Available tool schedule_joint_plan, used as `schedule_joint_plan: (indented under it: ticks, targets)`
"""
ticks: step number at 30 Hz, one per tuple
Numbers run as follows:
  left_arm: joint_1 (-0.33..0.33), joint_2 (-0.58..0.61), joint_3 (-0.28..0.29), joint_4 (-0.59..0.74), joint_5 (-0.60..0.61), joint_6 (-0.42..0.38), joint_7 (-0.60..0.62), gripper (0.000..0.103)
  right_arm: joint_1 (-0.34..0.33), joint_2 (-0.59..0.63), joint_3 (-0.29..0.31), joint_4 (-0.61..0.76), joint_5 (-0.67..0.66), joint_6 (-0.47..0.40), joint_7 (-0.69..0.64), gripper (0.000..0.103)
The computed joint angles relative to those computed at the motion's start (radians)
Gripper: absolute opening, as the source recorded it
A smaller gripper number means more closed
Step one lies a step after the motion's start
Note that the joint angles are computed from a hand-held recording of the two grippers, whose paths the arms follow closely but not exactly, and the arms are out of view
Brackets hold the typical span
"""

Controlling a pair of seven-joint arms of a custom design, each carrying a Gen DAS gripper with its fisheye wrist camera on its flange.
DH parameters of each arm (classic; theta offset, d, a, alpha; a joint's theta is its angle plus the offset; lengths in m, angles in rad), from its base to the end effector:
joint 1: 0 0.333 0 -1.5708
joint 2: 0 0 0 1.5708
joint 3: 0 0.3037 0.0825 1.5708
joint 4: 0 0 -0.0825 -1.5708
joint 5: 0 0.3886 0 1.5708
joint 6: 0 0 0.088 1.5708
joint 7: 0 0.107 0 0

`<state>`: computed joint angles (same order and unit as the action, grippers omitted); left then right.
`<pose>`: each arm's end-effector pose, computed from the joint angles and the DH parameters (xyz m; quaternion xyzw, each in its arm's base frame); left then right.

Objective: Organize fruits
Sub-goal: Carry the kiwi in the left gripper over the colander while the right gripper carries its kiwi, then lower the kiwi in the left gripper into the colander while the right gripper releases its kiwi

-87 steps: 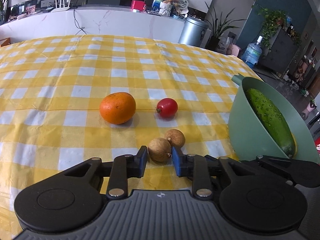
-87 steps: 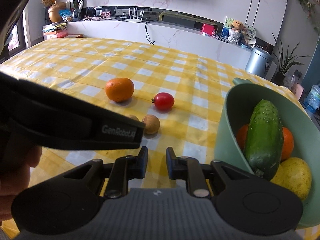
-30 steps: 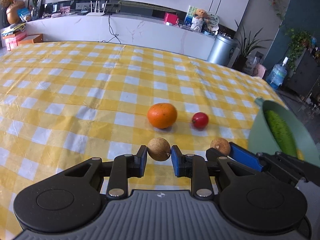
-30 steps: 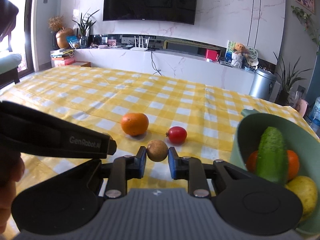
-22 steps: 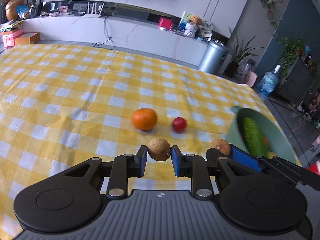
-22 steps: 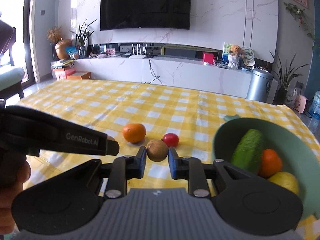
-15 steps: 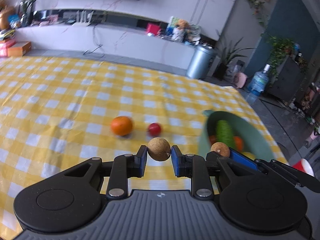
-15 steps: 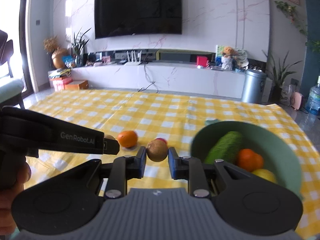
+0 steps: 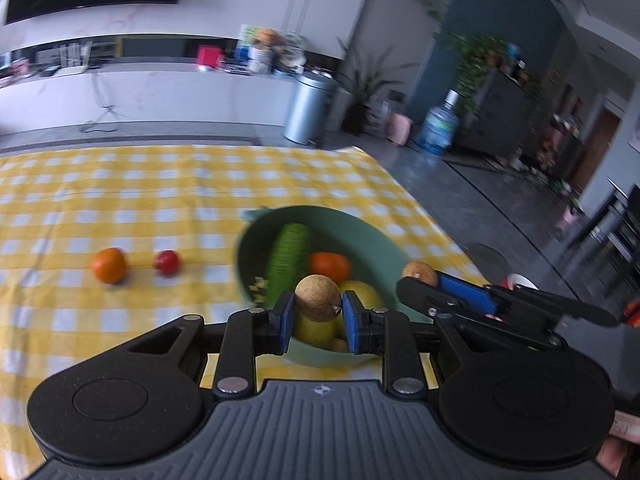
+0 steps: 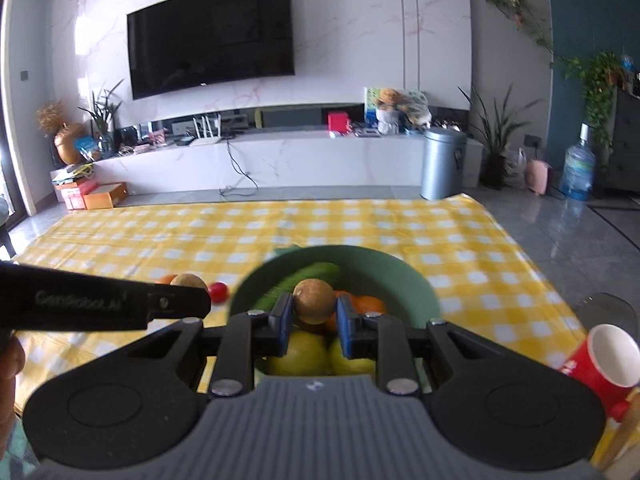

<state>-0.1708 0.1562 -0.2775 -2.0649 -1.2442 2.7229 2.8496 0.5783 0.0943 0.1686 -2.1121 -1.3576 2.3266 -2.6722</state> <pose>0.5585 -0.2254 0.3811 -0.3992 0.8116 -0.4242 0.0445 0.4386 0.3811 0.3792 -0.5056 0.7178 -0.3620 0.3133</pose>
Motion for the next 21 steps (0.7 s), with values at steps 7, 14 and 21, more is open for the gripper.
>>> schedule_joint_plan:
  ticks: [7, 14, 21]
  targets:
    - [-0.022, 0.049, -0.016, 0.048, 0.092, -0.038, -0.050, 0.029, -0.042, -0.071, -0.004, -0.085, 0.072, 0.068, -0.117, 0.020]
    - [-0.026, 0.108, -0.026, 0.093, 0.249, -0.059, -0.179, 0.029, -0.087, -0.060, -0.015, -0.099, 0.154, 0.150, -0.267, 0.020]
    - [-0.022, 0.154, -0.030, 0.137, 0.398, -0.089, -0.298, 0.029, -0.110, -0.030, -0.033, -0.089, 0.183, 0.231, -0.300, 0.020]
